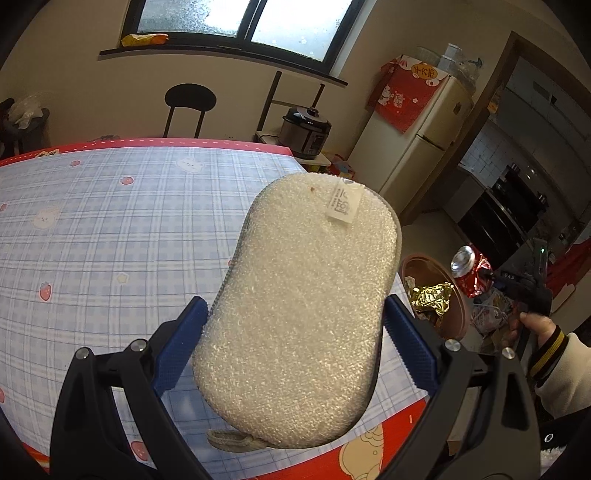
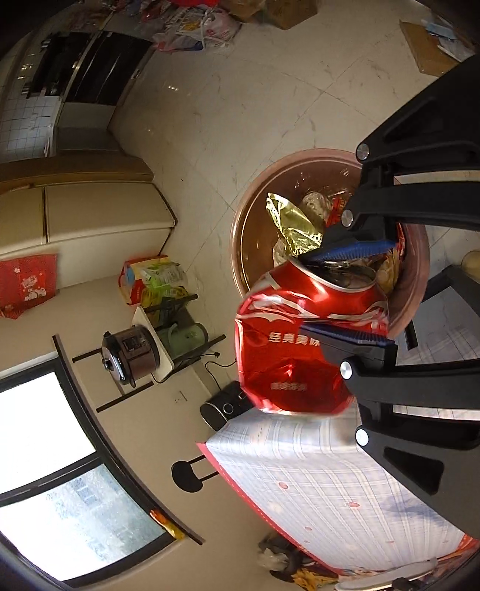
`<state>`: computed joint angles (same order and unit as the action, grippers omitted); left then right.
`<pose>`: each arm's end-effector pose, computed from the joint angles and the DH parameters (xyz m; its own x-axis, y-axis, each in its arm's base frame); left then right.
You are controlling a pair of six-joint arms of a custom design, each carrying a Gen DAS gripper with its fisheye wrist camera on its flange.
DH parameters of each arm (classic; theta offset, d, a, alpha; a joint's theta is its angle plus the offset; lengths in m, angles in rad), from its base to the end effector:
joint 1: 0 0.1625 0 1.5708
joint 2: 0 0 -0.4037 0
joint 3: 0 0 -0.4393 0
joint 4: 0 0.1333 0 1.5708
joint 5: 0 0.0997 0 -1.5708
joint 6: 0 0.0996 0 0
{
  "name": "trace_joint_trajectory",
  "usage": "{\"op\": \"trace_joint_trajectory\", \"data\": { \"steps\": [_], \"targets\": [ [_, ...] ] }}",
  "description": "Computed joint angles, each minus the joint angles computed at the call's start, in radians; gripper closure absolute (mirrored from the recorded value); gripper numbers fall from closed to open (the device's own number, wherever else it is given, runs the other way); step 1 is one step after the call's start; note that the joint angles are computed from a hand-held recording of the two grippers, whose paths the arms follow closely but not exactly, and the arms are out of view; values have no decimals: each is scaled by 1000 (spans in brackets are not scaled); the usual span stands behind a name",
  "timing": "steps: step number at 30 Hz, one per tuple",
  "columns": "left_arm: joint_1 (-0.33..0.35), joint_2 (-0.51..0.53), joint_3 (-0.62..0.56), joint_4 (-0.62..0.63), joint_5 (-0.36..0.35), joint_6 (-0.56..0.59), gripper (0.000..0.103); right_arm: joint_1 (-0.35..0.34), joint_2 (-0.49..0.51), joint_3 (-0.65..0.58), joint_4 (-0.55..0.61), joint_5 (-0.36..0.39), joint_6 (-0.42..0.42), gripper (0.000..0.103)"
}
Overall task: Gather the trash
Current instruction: 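Open the right gripper to drop the red can into the bin, then carry the white foam pad with the left gripper and drop it into the bin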
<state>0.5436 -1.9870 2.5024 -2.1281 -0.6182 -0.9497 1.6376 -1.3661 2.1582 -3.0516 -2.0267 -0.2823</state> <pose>-0.1638 -0.3496 0.2617 -0.8868 -0.1419 -0.4397 0.2301 0.6898 -0.6865 0.1243 -0.5173 0.2394 -0.8640 -0.0040 0.5035 -0.3043 0.8009 -0.5157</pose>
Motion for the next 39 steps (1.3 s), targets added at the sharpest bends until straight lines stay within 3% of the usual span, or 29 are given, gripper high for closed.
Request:
{"op": "trace_joint_trajectory", "data": {
  "steps": [1,3,6,9,12,18,25,32,39],
  "targets": [
    [5,22,-10,-9,-8,13,9,-5,3,-4,0,2,-4,53],
    [18,59,-34,-21,-27,42,9,-6,5,-10,-14,-17,16,42],
    [34,138,-78,-106,-42,148,9,-14,-32,7,-26,39,49,30],
    [52,212,-119,-187,-70,259,9,2,-63,36,-80,25,15,13],
    [56,291,-155,-276,-98,360,9,15,-113,73,-100,18,20,5],
    [94,503,-246,-486,-206,538,9,46,-212,123,-117,-37,10,5],
    [158,759,-394,-612,-344,640,9,10,-352,177,-93,-70,25,5],
    [210,1028,-622,-616,-456,729,9,-56,-476,234,-61,-97,37,5],
    [238,1210,-828,-556,-485,763,6,-122,-552,271,-35,-89,48,5]
  ]
}}
